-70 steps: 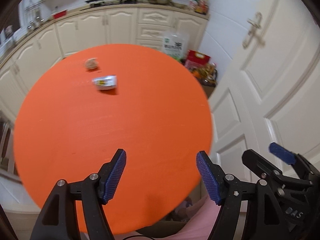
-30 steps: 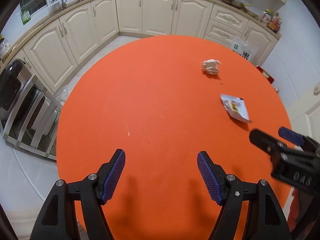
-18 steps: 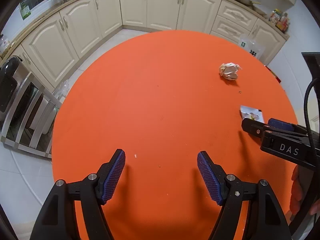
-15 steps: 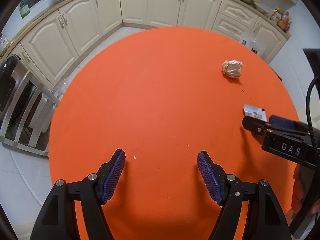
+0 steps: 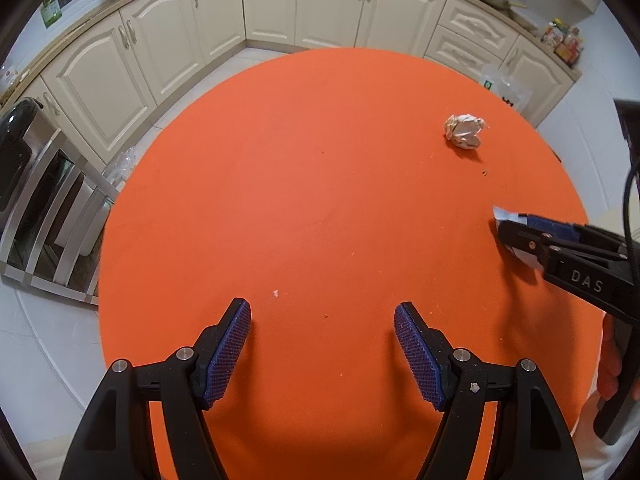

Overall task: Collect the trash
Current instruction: 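Grasp the silver-yellow packet with the right tool, then lift the silver-yellow packet with the right tool while the left tool moves to the paper ball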

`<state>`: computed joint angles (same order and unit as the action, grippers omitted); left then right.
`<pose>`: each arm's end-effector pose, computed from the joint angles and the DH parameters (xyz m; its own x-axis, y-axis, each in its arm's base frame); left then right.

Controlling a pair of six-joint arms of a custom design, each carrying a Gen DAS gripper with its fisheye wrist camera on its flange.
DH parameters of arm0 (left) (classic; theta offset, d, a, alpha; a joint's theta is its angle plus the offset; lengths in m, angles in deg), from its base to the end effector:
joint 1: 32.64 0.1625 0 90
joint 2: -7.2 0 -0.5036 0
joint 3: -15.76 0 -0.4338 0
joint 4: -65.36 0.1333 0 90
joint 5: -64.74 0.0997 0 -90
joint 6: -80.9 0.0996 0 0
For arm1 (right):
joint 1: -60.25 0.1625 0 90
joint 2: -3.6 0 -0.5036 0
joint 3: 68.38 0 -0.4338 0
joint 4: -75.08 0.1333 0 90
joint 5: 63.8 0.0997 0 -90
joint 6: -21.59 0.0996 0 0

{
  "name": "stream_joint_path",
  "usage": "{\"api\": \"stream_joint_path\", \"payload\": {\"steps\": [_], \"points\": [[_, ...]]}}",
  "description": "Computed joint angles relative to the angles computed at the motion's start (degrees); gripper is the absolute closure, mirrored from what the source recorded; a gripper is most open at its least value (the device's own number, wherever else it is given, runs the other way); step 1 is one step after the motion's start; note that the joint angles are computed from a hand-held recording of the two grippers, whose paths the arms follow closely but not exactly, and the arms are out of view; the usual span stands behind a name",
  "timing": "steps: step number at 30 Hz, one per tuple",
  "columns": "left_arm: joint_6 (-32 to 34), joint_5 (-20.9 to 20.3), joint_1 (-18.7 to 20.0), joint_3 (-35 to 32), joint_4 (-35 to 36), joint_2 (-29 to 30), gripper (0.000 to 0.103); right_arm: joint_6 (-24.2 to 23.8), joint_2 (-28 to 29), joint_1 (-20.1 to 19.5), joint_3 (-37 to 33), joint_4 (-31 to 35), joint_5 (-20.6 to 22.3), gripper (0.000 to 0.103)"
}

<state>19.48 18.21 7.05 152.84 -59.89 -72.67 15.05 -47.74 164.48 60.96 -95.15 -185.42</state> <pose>-0.1704 -0.4037 0.1892 -0.7537 -0.1744 -0.6336 0.1083 0.9180 -0.3814 0.2034 -0.4722 0.0506 -0.7971 -0.2986 0.5249 -0.3386 0.9407 0.0210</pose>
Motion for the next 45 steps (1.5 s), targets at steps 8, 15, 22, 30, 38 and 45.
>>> {"api": "stream_joint_path", "payload": {"steps": [8,15,22,30,38,45], "points": [[-2.07,-0.88,-3.77,2.07,-0.31,-0.34,0.033,0.18,-3.63,-1.7,2.81,1.0,3.16,0.092],[-1.24,-1.64,-5.49,2.79,-1.41,0.32,0.033,-0.53,-9.24,-4.59,5.45,2.5,10.45,0.093],[0.16,-2.89,-4.93,3.82,-3.35,-0.25,0.033,1.9,-7.31,-3.25,8.46,-3.72,1.07,0.089],[-0.24,-3.03,-4.14,5.0,-4.06,-1.93,0.033,-1.37,-1.98,0.45,10.37,-14.6,-4.34,0.071],[-0.69,-3.23,-3.34,5.7,-3.95,-3.35,0.033,2.72,2.83,5.58,8.89,-15.24,-14.67,0.053],[-0.81,-3.17,-3.47,6.24,-4.28,-4.24,0.033,2.13,0.82,3.43,9.9,-16.69,-11.93,0.054]]}}
